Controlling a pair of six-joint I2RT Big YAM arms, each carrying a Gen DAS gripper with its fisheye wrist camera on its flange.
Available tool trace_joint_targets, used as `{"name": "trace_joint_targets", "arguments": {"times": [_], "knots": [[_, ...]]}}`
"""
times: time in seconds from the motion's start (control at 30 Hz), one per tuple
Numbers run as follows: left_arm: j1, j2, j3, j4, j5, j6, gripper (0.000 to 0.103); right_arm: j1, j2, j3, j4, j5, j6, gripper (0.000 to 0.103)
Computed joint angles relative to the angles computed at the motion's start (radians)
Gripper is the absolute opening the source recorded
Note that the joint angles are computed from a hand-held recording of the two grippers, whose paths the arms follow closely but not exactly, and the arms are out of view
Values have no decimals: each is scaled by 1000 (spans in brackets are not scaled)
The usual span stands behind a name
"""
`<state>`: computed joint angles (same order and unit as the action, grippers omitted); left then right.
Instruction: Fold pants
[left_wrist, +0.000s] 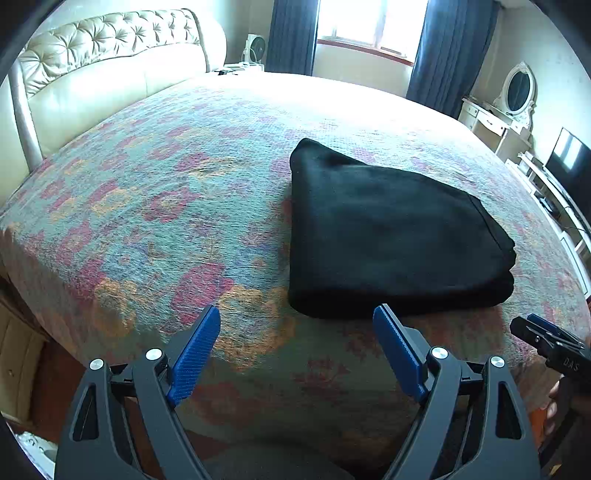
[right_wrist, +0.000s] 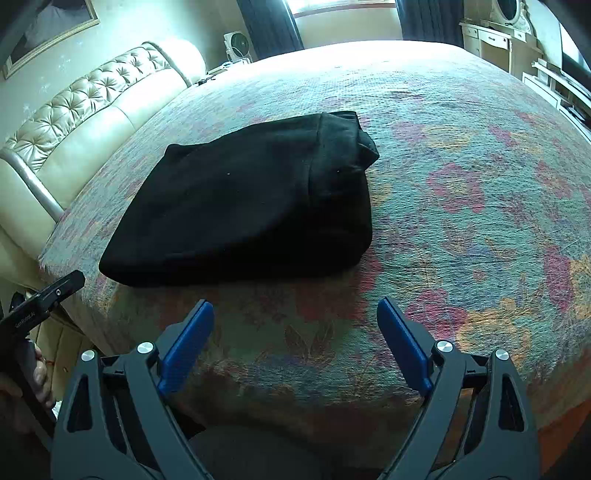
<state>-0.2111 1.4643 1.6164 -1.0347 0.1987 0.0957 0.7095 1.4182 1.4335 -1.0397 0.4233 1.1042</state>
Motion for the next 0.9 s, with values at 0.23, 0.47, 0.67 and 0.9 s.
{"name": "trace_joint_targets", "arguments": {"times": [0.23, 0.47, 0.67, 0.9], "knots": [[-18, 3, -9, 1, -44, -27, 83, 0, 37, 25, -7, 10, -13, 90], [-33, -30, -52, 52, -14, -14, 83, -2, 31, 21, -4, 28, -27, 90], [-48, -35, -55, 52, -16, 6, 83, -15, 17, 4, 3, 23, -17, 90], [-60, -38, -56, 51, -54, 8, 83, -23, 11, -10, 6, 11, -1, 90]]}}
